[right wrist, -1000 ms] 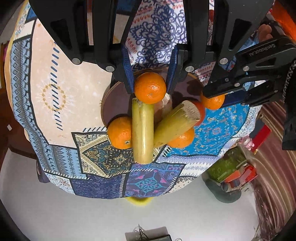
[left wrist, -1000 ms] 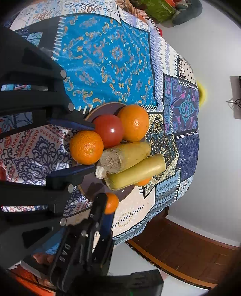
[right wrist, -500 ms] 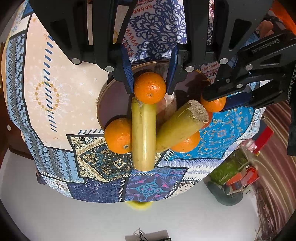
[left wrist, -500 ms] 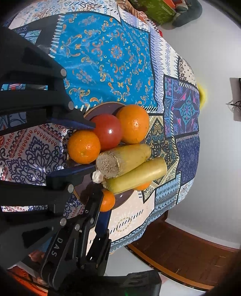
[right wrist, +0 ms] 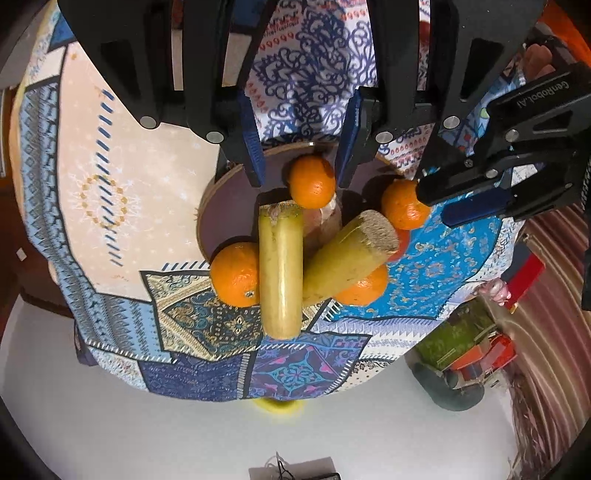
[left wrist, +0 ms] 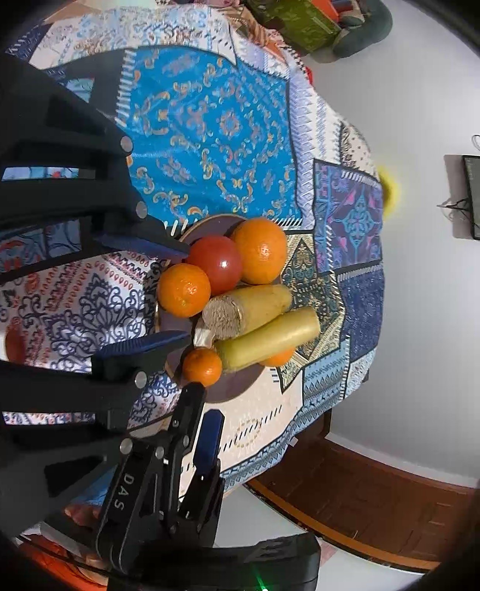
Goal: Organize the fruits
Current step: 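Carry both oranges onto the plate and release them with both tools, then grasp a red date with the left tool while the right tool grasps another date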
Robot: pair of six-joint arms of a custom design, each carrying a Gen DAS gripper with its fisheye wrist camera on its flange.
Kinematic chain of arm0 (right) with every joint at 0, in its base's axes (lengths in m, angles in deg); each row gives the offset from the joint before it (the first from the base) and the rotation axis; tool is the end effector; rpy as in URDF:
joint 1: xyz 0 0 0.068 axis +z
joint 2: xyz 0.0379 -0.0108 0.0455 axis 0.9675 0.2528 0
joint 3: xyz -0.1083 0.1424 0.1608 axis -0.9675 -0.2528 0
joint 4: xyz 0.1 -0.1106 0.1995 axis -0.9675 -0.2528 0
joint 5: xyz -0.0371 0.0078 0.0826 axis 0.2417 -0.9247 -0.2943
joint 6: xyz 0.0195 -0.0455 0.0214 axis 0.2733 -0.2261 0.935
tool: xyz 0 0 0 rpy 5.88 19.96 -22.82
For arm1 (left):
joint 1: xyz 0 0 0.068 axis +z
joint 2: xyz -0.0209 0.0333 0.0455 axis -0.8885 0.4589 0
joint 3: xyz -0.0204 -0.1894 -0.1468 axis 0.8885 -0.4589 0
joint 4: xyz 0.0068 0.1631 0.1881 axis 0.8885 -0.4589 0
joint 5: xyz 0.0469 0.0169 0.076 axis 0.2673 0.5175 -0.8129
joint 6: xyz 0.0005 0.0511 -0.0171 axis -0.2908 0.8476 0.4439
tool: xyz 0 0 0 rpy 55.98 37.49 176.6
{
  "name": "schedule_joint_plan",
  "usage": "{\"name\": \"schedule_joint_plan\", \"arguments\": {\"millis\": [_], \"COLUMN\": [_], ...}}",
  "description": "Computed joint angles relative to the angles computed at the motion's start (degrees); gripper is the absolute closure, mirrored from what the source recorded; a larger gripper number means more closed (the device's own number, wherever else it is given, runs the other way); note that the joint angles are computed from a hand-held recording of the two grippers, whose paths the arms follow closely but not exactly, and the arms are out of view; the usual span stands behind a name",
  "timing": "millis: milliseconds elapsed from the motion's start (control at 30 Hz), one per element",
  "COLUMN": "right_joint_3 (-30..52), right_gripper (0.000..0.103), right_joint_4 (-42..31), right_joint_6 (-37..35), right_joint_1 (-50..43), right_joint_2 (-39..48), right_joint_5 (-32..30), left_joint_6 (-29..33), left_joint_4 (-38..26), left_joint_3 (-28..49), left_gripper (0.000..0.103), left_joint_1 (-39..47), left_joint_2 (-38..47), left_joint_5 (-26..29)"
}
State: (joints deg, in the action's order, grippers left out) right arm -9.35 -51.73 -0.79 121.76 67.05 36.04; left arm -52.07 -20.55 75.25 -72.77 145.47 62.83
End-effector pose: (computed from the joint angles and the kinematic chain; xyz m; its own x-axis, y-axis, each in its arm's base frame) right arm 0.2791 0.2720 0.1591 -0.7498 0.2103 -0.6273 0.0978 0.9730 0.2093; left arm 0.3632 -0.0785 0.1718 -0.6300 0.4335 -0.6444 0.6309 0.7695 -0.0992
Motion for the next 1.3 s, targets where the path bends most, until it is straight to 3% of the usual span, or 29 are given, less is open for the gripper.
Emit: {"name": "schedule_joint_plan", "arguments": {"millis": [200,500,833,1033,1300], "right_joint_3": [-0.78,-0.49,-0.10,-3.44,-10.90], "right_gripper": [0.067,0.067,0.066,0.066,0.065], "right_joint_4": [-5.28,-19.42,-31.47,-33.22,-28.14], "right_joint_6": [2.61,10.58,22.69,28.09,30.48], "right_joint_1": [4.07,12.86,20.38,22.39,22.13], "right_joint_2": [-4.70,-11.86,-14.41,-15.97,-17.63], "right_joint_5": [4.81,14.12,18.93,18.42,14.68], "left_joint_6": [1.71,6.62,12.87,13.72,13.89], "left_joint_4": [-1.76,-7.49,-12.04,-11.60,-8.32], "left_joint_3": [-5.11,-11.56,-17.89,-20.14,-22.76], "left_gripper": [0.063,0.055,0.052,0.052,0.052], "left_joint_1": [2.03,6.87,9.76,7.52,3.13], "left_joint_2": [-8.05,-20.03,-24.35,-20.95,-16.40], "left_joint_5": [1.29,4.71,4.30,1.09,-2.91]}}
